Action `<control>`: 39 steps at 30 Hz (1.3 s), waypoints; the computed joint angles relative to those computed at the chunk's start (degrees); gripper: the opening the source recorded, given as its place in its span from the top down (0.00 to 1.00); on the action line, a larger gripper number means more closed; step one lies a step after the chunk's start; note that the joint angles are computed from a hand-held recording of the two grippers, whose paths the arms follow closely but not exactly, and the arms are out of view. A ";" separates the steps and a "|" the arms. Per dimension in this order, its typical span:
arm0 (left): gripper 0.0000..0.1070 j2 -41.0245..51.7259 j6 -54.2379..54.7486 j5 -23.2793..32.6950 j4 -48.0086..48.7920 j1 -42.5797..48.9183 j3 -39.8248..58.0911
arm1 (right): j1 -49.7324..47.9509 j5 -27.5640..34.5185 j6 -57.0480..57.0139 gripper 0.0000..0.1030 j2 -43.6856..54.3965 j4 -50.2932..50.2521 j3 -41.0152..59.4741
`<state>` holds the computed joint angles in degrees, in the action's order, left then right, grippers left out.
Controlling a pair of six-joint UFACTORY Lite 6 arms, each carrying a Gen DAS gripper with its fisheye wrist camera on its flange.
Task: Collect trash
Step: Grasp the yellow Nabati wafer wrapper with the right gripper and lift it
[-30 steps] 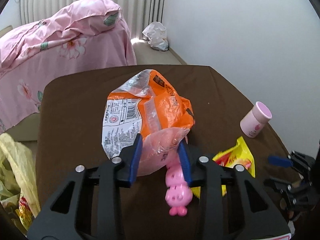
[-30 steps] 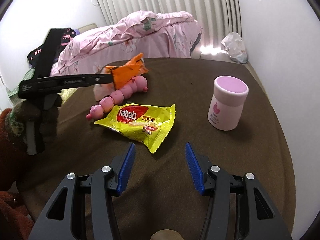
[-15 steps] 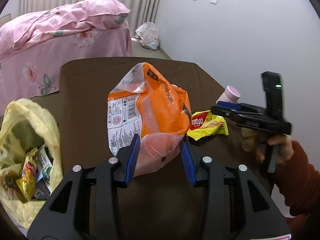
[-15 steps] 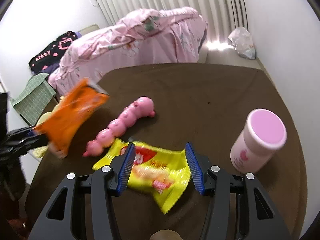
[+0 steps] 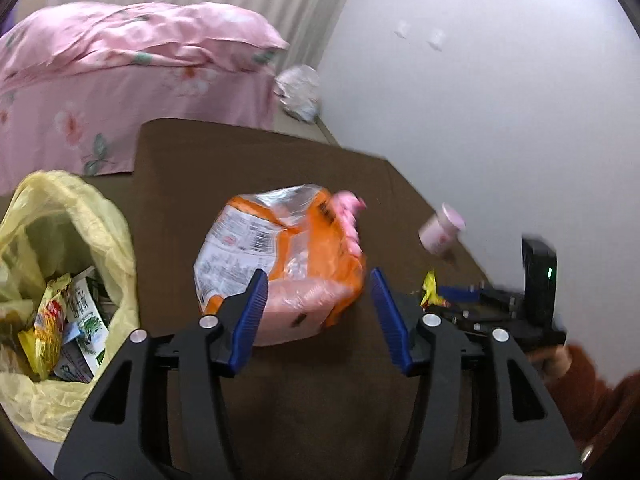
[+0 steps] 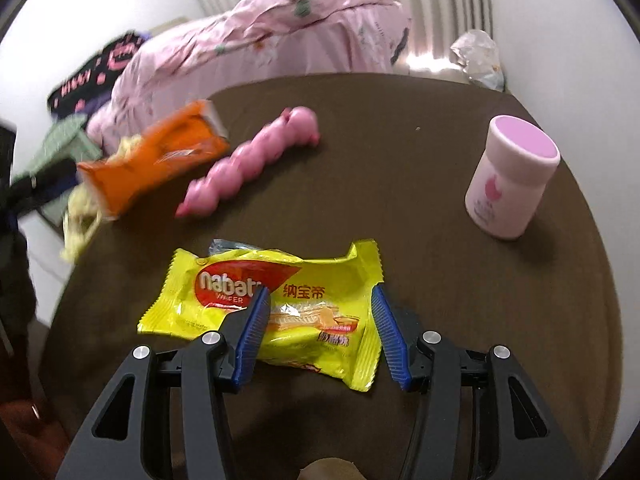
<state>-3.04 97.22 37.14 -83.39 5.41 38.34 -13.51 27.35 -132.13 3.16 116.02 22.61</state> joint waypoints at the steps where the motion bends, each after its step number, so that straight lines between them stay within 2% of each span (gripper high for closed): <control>1: 0.52 -1.70 1.29 -2.46 0.39 -2.01 -1.43 | -0.49 0.48 -0.42 0.51 -0.31 0.19 -0.64; 4: 0.52 -3.58 3.04 -6.34 -0.55 -5.35 -3.65 | -4.81 4.89 1.79 0.51 0.32 -3.14 -1.78; 8: 0.52 -4.41 3.06 -5.31 -1.80 -4.05 -4.35 | -10.01 8.62 9.45 0.51 1.36 -13.66 -0.73; 11: 0.52 -2.82 2.22 -5.21 -4.15 -1.28 -3.35 | -8.55 6.25 6.57 0.51 -2.44 -11.54 -3.62; 13: 0.52 0.28 0.97 -3.51 -5.99 1.57 -1.66 | -5.29 1.88 4.71 0.52 -7.34 -10.10 -6.31; 15: 0.48 2.31 -0.44 -2.70 -6.73 3.22 -0.75 | -5.18 1.23 5.78 0.52 -11.53 -12.04 -7.78; 18: 0.42 5.60 -0.93 -3.17 -7.75 3.71 0.48 | -10.62 6.00 11.12 0.52 -21.48 -20.44 -10.80; 20: 0.41 6.54 -1.78 -3.90 -6.77 3.20 0.72 | -14.29 7.47 15.75 0.52 -26.03 -27.31 -10.89; 25: 0.41 6.78 -0.68 -5.71 -7.47 1.21 -0.38 | -22.72 12.77 24.53 0.52 -23.63 -43.98 -9.50; 28: 0.41 6.87 -0.38 -6.03 -7.90 0.85 -0.53 | -24.92 16.55 28.83 0.52 -21.33 -50.25 -10.15; 32: 0.41 7.20 -0.71 -6.36 -8.21 0.63 -0.23 | -23.57 17.87 27.86 0.52 -15.06 -44.72 -8.57; 39: 0.41 6.91 -0.29 -6.51 -9.07 1.70 -0.50 | -3.51 5.29 20.64 0.52 -3.74 -15.68 0.46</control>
<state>3.88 96.93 30.63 -92.46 7.11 37.84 -17.01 32.65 -111.49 -0.58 100.34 23.06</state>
